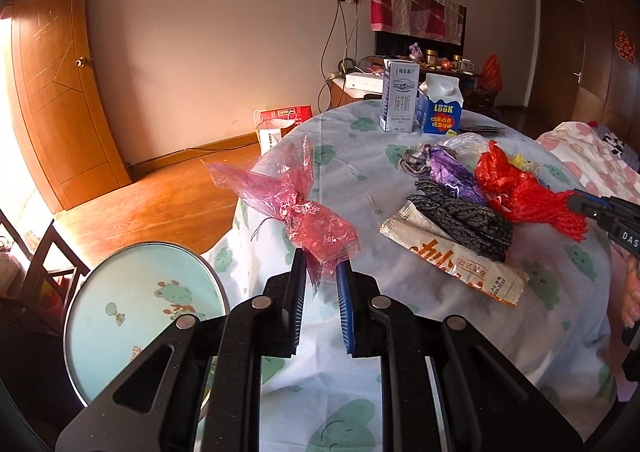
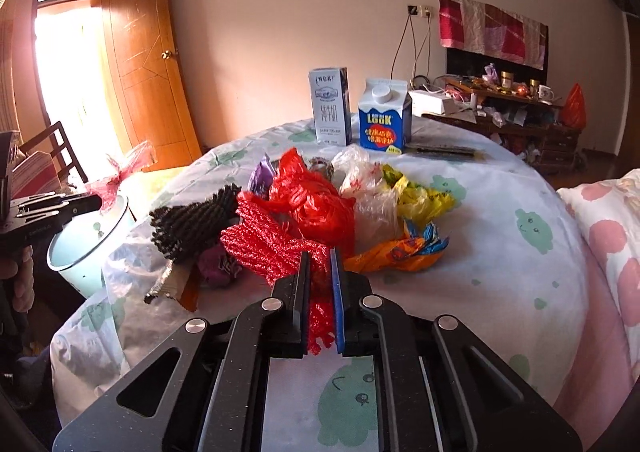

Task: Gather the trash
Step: 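Carry the pink bag and red mesh net over the bin with both grippers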

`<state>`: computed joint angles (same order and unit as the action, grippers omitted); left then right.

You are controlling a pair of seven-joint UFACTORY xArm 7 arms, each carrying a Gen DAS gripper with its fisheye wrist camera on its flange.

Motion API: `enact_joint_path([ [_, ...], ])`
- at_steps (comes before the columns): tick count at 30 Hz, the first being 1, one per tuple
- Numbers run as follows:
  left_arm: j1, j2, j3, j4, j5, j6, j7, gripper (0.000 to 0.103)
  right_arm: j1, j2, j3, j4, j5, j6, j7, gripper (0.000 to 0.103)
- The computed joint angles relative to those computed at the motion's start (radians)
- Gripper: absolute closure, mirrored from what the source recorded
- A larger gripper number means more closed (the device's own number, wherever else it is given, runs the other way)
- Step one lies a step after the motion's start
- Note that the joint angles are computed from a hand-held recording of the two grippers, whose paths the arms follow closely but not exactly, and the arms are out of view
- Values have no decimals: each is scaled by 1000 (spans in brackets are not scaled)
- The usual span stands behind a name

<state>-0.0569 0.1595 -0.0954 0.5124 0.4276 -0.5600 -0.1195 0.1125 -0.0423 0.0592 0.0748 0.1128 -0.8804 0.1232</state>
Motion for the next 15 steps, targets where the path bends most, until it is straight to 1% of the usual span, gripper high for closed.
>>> enact_joint_path([
  [2, 23, -12, 7, -10, 30, -5, -22, 88, 15, -36, 18, 1, 43, 8, -12, 93],
  [4, 28, -21, 19, -21, 19, -12, -13, 88, 34, -57, 42, 13, 94, 20, -36, 93],
  [6, 42, -26, 28, -29, 25, -17, -23, 88, 47, -64, 55, 37, 121, 37, -57, 93],
  [15, 95, -10, 59, -32, 19, -25, -31, 88, 127, 12, 99, 184, 217, 42, -126, 93],
])
